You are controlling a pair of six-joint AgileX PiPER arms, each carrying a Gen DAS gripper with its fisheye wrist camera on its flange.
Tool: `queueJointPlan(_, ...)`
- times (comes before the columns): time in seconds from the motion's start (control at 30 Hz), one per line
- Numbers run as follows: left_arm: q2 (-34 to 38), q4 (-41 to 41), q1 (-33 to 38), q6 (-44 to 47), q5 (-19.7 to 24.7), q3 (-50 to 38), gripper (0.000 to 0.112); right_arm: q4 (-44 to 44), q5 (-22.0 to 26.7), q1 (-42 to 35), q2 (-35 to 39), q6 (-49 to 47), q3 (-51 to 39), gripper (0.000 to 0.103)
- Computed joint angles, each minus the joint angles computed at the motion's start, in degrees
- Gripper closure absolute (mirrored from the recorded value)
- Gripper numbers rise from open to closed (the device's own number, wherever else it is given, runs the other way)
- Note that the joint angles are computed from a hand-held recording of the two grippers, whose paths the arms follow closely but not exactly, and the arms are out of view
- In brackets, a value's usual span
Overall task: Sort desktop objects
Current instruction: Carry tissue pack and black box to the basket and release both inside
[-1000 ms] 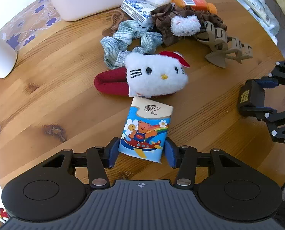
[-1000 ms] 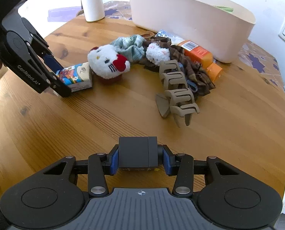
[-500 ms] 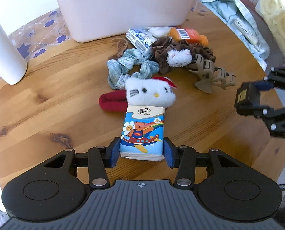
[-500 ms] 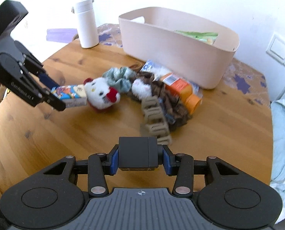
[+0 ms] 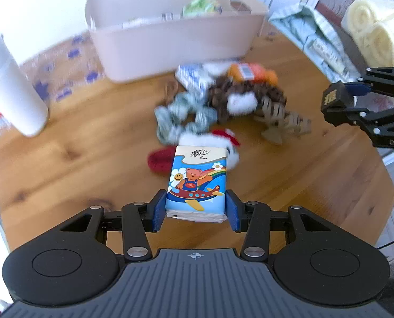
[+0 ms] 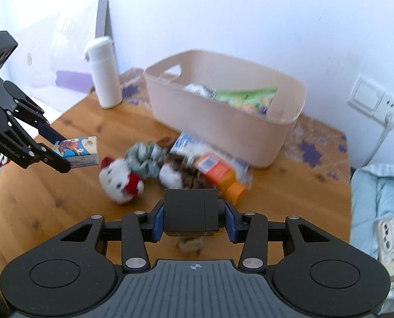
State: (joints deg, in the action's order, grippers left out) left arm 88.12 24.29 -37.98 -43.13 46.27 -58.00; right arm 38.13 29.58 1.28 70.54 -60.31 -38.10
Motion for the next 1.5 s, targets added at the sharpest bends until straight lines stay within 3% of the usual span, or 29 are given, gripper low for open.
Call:
queueJointPlan(0.33, -0.56, 3.71, 4.50, 7.00, 0.77, -10.73, 0.065, 0.90, -2.73, -0.24, 5.90, 0.78, -11.72, 0.062)
queueJointPlan(0.6, 6.29, 3.68, 9.05, 11.39, -0.20, -24.49, 0.065, -1.84, -5.72, 1.14, 14.01, 4.17, -22.17, 0.062)
queueJointPlan(0.83, 14.53, 7.71, 10.45, 8.55, -1.06, -34.85, 0.065, -8.88, -7.24, 3.15, 23.32, 11.70, -31.64, 0.062)
queueJointPlan(1.1, 28.61, 8.61, 10.99, 9.60, 5.36, -50.70, 0.065, -23.09, -4.65, 5.82, 36.97, 28.76, -43.40, 0.062)
queueJointPlan(1.37, 43.25, 6.67, 12.31, 13.90, 17.30, -70.62, 0.065, -31.12, -3.32, 7.08, 42.91, 36.43, -46.07, 0.062)
queueJointPlan(1.5, 45.24, 5.49, 13.03, 14.98, 19.55, -72.70, 0.064, -33.11, -3.44, 7.57, 43.35, 38.41, -45.68, 0.061)
